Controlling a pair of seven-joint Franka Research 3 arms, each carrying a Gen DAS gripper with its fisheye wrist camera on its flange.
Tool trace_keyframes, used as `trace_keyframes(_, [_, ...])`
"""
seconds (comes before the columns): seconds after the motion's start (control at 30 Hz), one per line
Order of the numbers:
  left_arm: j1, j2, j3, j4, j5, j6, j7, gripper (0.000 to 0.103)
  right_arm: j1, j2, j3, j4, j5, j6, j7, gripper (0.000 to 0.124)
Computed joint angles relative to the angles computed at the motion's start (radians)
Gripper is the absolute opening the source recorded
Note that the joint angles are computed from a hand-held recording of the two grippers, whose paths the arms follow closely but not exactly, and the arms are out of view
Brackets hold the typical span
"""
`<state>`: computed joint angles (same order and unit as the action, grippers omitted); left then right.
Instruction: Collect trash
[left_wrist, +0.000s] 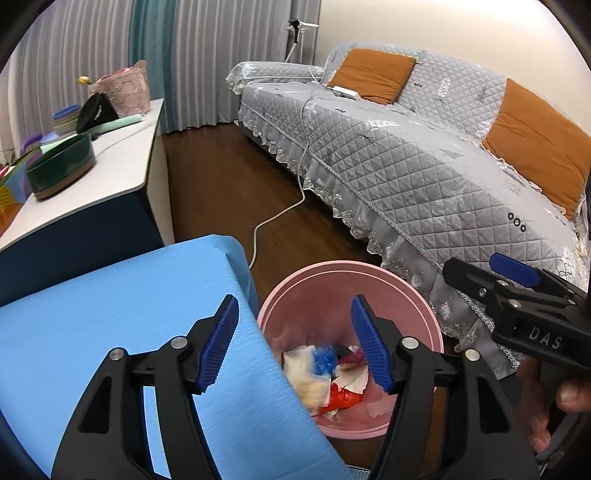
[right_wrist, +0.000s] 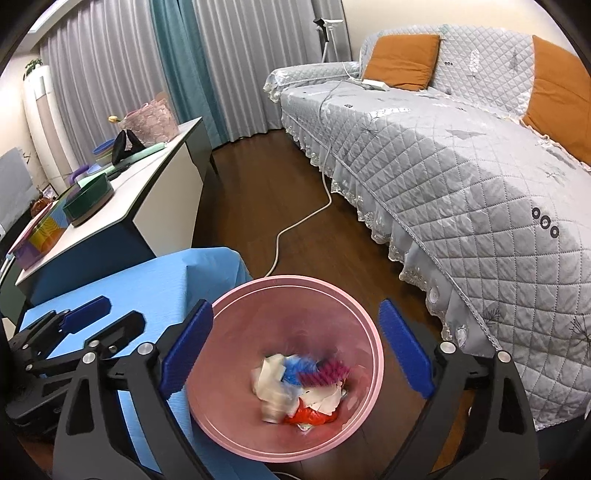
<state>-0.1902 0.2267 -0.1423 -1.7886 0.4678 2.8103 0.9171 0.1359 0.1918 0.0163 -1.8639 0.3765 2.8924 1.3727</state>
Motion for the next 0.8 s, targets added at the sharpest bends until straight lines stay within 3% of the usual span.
trace_keyframes(0.3, [0.024,-0.178,0.018,-0.171,0.106,0.041,-0.124,0.068,0.000,-0.093,0.023,-0.084,0.077,0.056,-0.058,0.091])
trace_keyframes(0.5, [0.089,-0.353,-0.015,-0.331,0.165,0.090,-0.208,0.074,0.048,-0.237,0.034,-0.201,0.175,0.125,-0.171,0.094])
trace_keyframes(0.63, [0.125,-0.492,-0.033,-0.455,0.140,0.102,-0.215,0.081,0.093,-0.329,0.024,-0.285,0.194,0.164,-0.157,0.096])
trace_keyframes(0.8, [0.179,-0.685,-0.066,-0.613,0.121,0.091,-0.250,0.086,0.103,-0.450,0.059,-0.416,0.110,0.224,-0.056,0.097])
